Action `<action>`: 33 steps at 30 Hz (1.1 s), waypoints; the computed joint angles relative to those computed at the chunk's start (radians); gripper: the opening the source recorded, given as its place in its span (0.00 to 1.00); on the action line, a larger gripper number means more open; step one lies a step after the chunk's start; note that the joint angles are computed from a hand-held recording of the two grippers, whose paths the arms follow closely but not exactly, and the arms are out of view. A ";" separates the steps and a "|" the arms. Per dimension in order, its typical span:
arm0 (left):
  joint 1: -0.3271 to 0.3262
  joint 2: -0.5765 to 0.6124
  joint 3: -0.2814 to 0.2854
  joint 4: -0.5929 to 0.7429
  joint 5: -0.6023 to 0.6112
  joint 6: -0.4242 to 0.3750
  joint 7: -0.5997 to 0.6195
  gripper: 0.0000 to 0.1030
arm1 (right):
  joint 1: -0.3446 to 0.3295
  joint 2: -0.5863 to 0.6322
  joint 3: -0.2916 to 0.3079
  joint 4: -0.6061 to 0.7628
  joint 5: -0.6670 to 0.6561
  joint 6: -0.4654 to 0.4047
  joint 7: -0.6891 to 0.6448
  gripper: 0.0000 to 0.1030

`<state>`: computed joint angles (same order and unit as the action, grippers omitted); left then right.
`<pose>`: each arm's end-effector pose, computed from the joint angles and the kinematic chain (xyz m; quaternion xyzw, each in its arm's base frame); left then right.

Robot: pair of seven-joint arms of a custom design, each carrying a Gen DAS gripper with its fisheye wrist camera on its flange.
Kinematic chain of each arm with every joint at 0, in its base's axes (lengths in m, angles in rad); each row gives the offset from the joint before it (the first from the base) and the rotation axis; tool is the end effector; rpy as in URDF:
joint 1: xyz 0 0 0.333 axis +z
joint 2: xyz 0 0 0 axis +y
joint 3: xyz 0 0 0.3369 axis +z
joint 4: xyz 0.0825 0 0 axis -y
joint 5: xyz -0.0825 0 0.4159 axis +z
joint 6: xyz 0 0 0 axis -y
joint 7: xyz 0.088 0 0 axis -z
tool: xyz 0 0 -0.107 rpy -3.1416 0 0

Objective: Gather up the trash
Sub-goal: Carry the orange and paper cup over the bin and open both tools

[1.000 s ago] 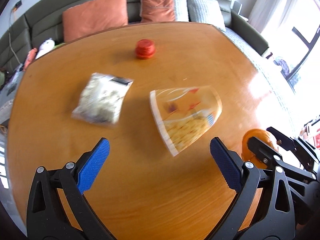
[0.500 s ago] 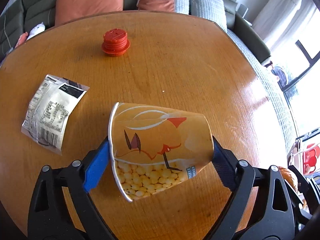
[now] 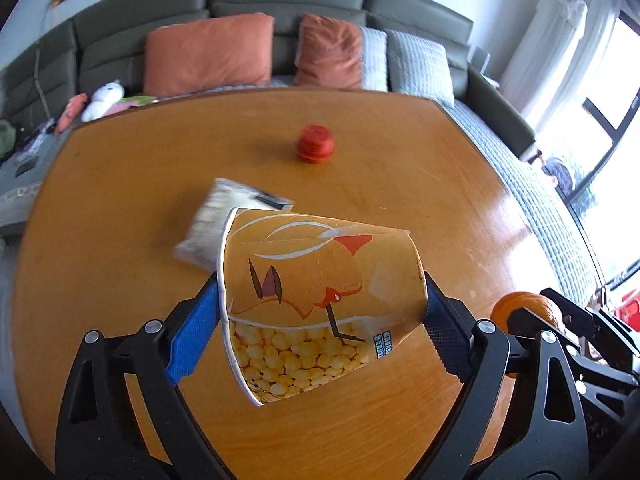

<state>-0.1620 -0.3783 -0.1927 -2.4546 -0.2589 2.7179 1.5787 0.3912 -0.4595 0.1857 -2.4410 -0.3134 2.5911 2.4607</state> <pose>0.4617 -0.1675 0.5103 -0.6107 0.7255 -0.2861 0.1376 0.3894 0.2699 0.5385 -0.6378 0.6968 -0.1734 0.2786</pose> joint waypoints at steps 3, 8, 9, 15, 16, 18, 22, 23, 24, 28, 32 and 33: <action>0.037 -0.088 0.027 -0.066 0.011 -0.007 -0.001 0.87 | 0.024 0.053 0.026 0.057 -0.003 0.016 -0.005 0.51; 0.134 -0.246 0.083 -0.174 0.032 -0.048 0.013 0.87 | 0.082 0.187 0.071 0.202 -0.021 0.041 -0.017 0.51; 0.158 -0.281 0.096 -0.196 0.038 -0.059 0.017 0.87 | 0.097 0.219 0.079 0.237 -0.025 0.043 -0.023 0.51; 0.325 -0.439 0.168 -0.279 0.074 -0.130 0.044 0.87 | 0.200 0.407 0.108 0.446 -0.032 0.042 -0.088 0.51; 0.356 -0.461 0.179 -0.290 0.080 -0.139 0.050 0.87 | 0.219 0.432 0.110 0.476 -0.032 0.038 -0.098 0.51; 0.416 -0.496 0.201 -0.306 0.092 -0.157 0.062 0.87 | 0.259 0.499 0.118 0.555 -0.013 0.033 -0.148 0.51; 0.550 -0.557 0.243 -0.337 0.123 -0.188 0.091 0.87 | 0.330 0.606 0.127 0.687 0.015 0.016 -0.236 0.51; 0.593 -0.572 0.257 -0.346 0.133 -0.198 0.096 0.87 | 0.347 0.636 0.131 0.726 0.027 0.009 -0.264 0.51; 0.622 -0.581 0.263 -0.351 0.138 -0.204 0.100 0.87 | 0.366 0.675 0.138 0.773 0.041 -0.002 -0.298 0.51; 0.766 -0.597 0.308 -0.364 0.172 -0.232 0.125 0.87 | 0.436 0.791 0.141 0.924 0.076 -0.045 -0.386 0.51; 0.875 -0.580 0.344 -0.359 0.192 -0.241 0.151 0.87 | 0.511 0.921 0.139 1.109 0.104 -0.114 -0.467 0.51; 0.904 -0.572 0.355 -0.357 0.200 -0.242 0.159 0.87 | 0.531 0.955 0.137 1.162 0.111 -0.135 -0.485 0.51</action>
<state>0.7424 -0.9501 0.1624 -2.8113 -0.0592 2.4757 1.7377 0.9219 0.4960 0.3227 -1.2786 -0.2021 2.4560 1.9754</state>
